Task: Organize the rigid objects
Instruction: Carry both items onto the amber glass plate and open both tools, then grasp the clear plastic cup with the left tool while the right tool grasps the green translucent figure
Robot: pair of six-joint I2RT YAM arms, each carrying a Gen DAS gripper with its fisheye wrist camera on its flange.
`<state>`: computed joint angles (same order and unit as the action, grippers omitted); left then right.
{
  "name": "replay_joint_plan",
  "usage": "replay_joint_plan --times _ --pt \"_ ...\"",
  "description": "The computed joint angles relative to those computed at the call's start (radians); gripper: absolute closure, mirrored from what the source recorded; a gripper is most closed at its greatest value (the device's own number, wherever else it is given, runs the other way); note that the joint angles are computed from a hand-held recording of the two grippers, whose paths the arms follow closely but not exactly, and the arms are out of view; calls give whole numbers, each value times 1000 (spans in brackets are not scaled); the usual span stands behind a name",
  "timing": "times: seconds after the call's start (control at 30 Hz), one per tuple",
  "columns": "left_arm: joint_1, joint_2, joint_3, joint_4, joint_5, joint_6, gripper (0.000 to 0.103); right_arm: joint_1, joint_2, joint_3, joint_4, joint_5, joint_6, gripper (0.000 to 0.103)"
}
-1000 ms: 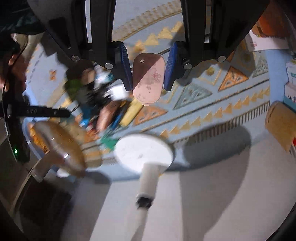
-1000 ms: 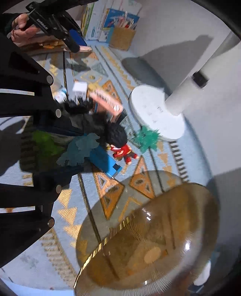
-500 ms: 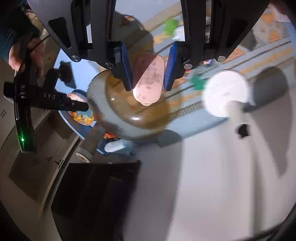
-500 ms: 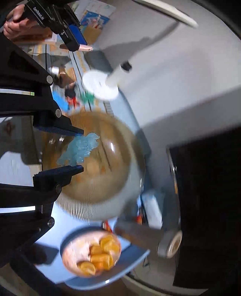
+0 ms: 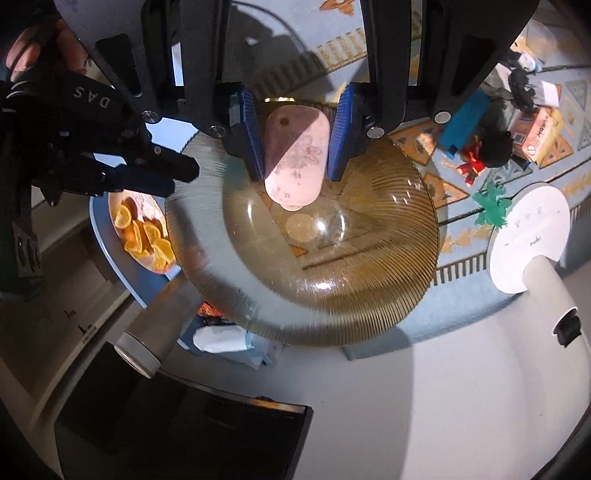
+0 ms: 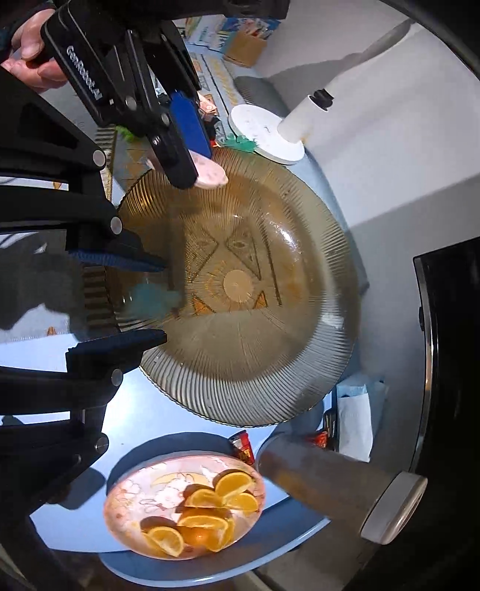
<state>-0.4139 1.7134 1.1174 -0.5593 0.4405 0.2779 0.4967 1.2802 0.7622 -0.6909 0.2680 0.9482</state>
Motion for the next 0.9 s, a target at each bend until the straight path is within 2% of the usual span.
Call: replay_joint_plan --times 0.03,0.07,0.1,0.3,0.4,0.67,0.9 --pt "-2 -3 3 -1 0 -12 41 -11 2 4 -9 -3 -8 59" --pt "5 -8 5 -9 8 -23 27 -18 -17 -4 -22 8 -8 43" --pt "23 -28 -8 2 23 -37 11 -13 -42 -13 -31 25 0 38" --pt "138 -106 -25 -25 39 -10 11 -35 -156 -41 -78 43 3 38" --pt "218 -119 -22 -61 53 12 11 -24 -146 -41 -65 26 22 38" --pt "470 -136 -14 -138 97 71 11 84 -22 29 -10 28 48 38" --pt "712 -65 148 -210 123 170 11 183 146 168 43 30 63 38"
